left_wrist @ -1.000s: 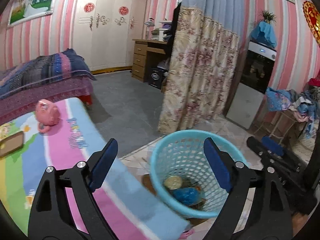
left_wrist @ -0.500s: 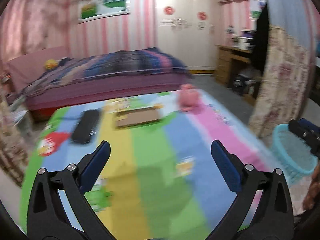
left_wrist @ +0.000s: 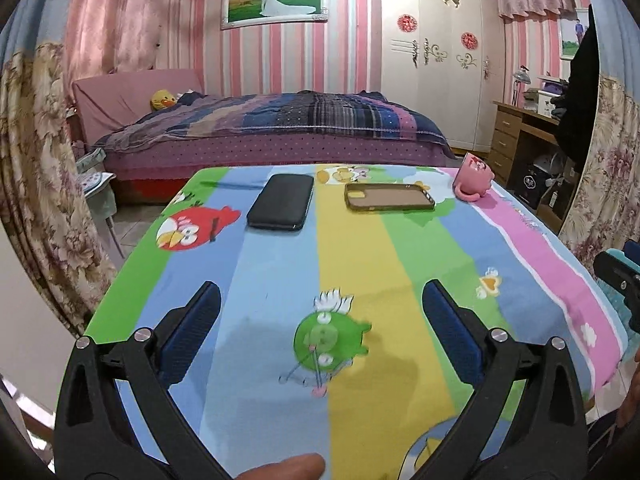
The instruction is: Collect trash
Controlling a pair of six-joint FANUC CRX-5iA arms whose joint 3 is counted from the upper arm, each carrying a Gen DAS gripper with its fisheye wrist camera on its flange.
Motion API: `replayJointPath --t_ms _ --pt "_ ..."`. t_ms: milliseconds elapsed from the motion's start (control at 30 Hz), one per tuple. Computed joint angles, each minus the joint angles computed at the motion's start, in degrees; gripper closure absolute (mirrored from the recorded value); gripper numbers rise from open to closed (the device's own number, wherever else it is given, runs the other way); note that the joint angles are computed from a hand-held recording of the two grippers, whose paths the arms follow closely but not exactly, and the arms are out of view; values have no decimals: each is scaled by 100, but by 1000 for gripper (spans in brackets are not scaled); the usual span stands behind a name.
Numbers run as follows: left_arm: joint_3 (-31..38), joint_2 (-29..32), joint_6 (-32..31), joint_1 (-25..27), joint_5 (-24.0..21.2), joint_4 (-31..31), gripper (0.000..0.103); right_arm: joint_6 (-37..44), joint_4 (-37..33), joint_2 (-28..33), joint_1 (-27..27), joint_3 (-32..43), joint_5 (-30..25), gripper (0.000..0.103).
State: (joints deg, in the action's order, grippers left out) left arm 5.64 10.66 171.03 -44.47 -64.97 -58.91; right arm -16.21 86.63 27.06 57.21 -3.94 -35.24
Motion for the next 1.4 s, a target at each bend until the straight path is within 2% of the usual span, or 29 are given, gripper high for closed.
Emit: replayJointPath --t_ms 67,200,300,500,633,767,1400 --pt "-47 3 104 -153 -209 -111 5 56 -181 -63 79 -102 -197 6" --pt "-154 -41 454 -505 -548 -539 5 -21 -108 -95 138 -259 -570 6" --pt "-122 18 558 -607 -687 -744 5 120 -116 -84 121 -279 -604 6" --pt "-1 156 397 -414 -504 -443 5 152 -122 -101 23 -325 -584 6" --pt "52 217 268 -403 -622 -401 5 235 -184 -97 17 -328 -642 6" --pt "27 190 283 -347 -538 -314 5 145 -171 -101 -8 -348 -618 6" --pt "53 206 204 -339 -472 -272 5 282 -346 -59 47 -264 -664 6"
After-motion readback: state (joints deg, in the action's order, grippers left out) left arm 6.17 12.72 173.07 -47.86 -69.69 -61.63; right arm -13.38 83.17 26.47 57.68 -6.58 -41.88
